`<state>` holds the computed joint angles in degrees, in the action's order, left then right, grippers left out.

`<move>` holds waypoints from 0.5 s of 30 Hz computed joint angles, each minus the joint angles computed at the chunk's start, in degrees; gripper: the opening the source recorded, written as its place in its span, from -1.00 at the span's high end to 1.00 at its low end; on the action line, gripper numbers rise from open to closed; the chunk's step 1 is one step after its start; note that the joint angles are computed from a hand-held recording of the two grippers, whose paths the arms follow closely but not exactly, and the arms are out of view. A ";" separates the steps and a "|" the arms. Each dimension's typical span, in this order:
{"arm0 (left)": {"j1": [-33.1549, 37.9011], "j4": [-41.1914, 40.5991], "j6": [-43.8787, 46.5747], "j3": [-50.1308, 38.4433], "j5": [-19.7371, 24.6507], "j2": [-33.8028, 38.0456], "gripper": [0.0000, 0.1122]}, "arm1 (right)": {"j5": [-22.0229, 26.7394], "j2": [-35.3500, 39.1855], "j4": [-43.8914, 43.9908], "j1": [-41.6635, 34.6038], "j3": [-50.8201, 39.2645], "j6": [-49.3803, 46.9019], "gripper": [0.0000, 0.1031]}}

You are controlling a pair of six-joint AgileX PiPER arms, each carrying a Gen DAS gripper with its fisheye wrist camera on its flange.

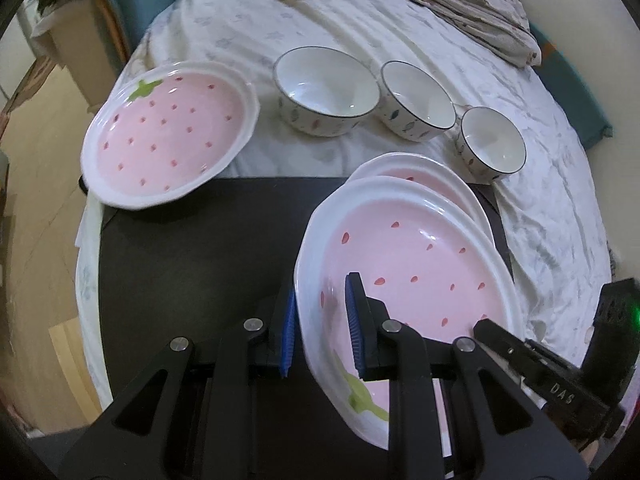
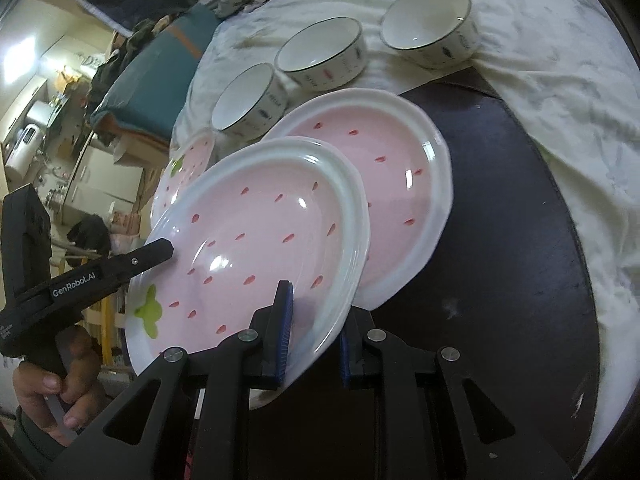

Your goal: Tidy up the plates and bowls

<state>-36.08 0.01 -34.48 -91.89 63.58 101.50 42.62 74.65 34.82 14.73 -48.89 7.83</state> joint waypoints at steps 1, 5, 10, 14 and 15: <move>-0.13 -0.03 -0.05 -0.87 0.03 0.80 0.66 | 0.20 0.49 0.44 -1.01 -0.22 -0.50 0.58; 0.49 -2.60 -0.21 -4.78 0.07 4.39 0.66 | 1.27 2.93 1.84 -4.69 -1.82 -2.20 0.58; -0.85 -2.09 0.55 -10.47 1.96 9.10 0.66 | 3.25 7.24 5.37 -9.58 -3.13 -4.86 0.58; -0.04 -3.20 1.15 -11.19 2.06 10.34 0.66 | 3.31 9.68 6.49 -11.59 -3.93 -6.33 0.58; 0.12 -3.15 1.38 -11.08 2.07 10.32 0.66 | 3.18 10.31 6.70 -11.60 -4.26 -6.75 0.58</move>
<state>-35.96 -3.14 -33.11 -102.97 65.65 111.82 45.80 84.95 41.52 3.13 -53.15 1.08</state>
